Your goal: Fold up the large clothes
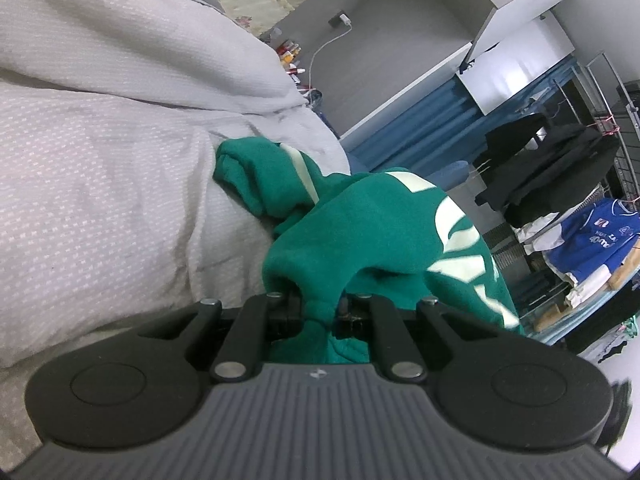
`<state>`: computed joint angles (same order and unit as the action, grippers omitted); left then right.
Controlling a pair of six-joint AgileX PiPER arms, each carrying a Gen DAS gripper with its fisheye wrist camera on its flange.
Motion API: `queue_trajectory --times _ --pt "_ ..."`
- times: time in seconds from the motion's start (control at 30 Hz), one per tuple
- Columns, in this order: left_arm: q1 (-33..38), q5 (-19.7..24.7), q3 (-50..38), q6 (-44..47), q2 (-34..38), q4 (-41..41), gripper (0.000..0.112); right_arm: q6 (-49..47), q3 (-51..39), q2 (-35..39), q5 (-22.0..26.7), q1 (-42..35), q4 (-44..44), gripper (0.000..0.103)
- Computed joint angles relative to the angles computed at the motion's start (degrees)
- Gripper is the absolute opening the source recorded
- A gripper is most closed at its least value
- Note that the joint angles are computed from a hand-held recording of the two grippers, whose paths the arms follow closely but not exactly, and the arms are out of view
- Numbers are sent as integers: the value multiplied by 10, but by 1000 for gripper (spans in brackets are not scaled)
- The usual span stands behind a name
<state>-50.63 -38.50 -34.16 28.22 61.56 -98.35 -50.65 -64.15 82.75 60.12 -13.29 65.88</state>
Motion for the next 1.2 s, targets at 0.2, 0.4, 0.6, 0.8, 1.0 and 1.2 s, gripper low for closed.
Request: queue_trajectory --times 0.2,0.4,0.6,0.8,1.0,1.2 --pt "-2 -4 2 -1 0 -4 12 0 61 -63 -73 10 -6 83" --pt "11 7 7 -21 4 13 12 -73 95 -106 -83 -30 95 88" --pt "7 2 7 -23 3 6 12 -34 80 -60 2 3 48 88" --pt "5 1 5 -21 3 0 12 1 86 -42 -45 105 -46 86" --pt "10 7 10 -32 0 8 12 23 116 -42 -166 176 -83 88" --pt "19 17 18 -51 -3 16 12 -60 89 55 -128 171 39 88"
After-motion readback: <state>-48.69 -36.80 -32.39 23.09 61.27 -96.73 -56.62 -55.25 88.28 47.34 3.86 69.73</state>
